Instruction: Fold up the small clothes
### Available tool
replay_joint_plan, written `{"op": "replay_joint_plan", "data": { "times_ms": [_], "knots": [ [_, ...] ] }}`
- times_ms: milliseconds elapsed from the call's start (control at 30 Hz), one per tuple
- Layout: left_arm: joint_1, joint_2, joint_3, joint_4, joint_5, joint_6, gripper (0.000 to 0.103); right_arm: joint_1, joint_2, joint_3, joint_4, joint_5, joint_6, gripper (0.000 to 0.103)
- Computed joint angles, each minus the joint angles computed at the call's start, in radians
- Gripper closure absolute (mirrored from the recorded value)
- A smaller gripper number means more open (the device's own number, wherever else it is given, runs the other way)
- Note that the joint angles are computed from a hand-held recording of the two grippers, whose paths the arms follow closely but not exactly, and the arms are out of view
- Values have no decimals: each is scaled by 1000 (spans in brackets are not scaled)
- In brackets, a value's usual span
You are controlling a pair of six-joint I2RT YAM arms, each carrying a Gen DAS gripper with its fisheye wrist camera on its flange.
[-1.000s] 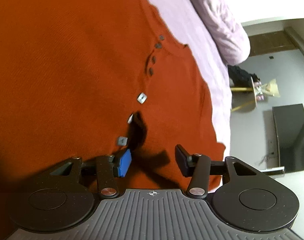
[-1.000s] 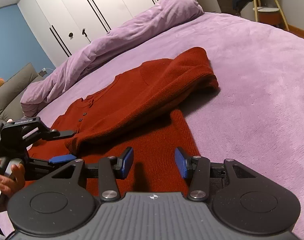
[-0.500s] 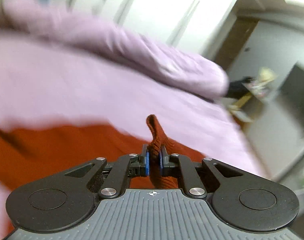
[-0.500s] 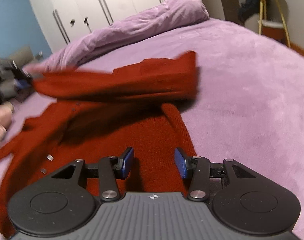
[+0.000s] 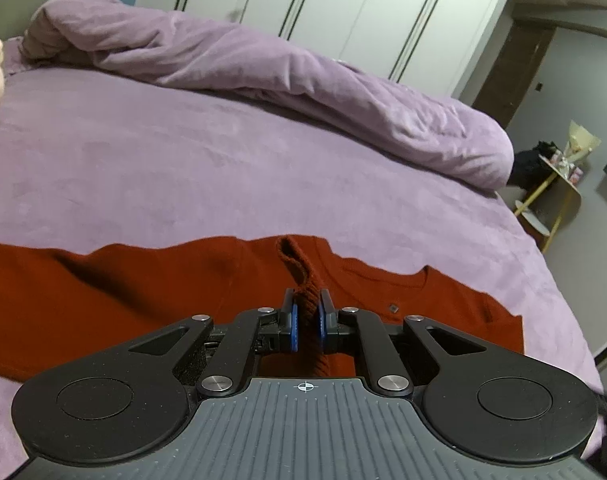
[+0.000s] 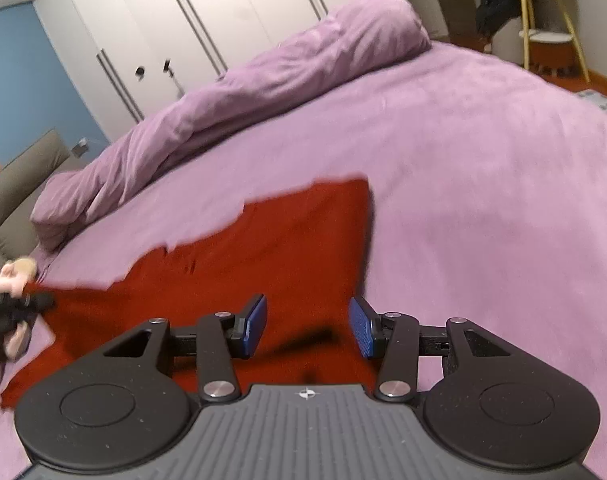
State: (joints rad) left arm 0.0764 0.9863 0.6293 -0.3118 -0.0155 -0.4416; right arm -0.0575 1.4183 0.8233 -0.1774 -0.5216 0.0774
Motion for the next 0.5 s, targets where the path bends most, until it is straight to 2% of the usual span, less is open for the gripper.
{"op": "replay_joint_plan", "data": {
  "times_ms": [67, 133, 233, 267, 300, 400, 500],
  "knots": [
    [7, 11, -10, 13, 7, 11, 92, 80, 75, 70, 22, 154, -5, 55],
    [19, 16, -26, 31, 16, 18, 92, 137, 181, 148, 27, 262, -20, 55],
    [34, 38, -28, 55, 26, 29, 92, 185, 315, 258, 9, 318, -33, 58],
    [34, 45, -29, 69, 18, 35, 92, 196, 342, 280, 11, 329, -47, 73],
    [34, 48, -30, 83, 13, 45, 92, 205, 362, 295, 21, 336, -64, 93],
    [15, 77, -27, 131, -27, 71, 92, 216, 353, 256, 127, 367, -113, 97],
    [-23, 155, -16, 176, -77, 93, 92, 216, 325, 166, 295, 482, -138, 97]
  ]
}}
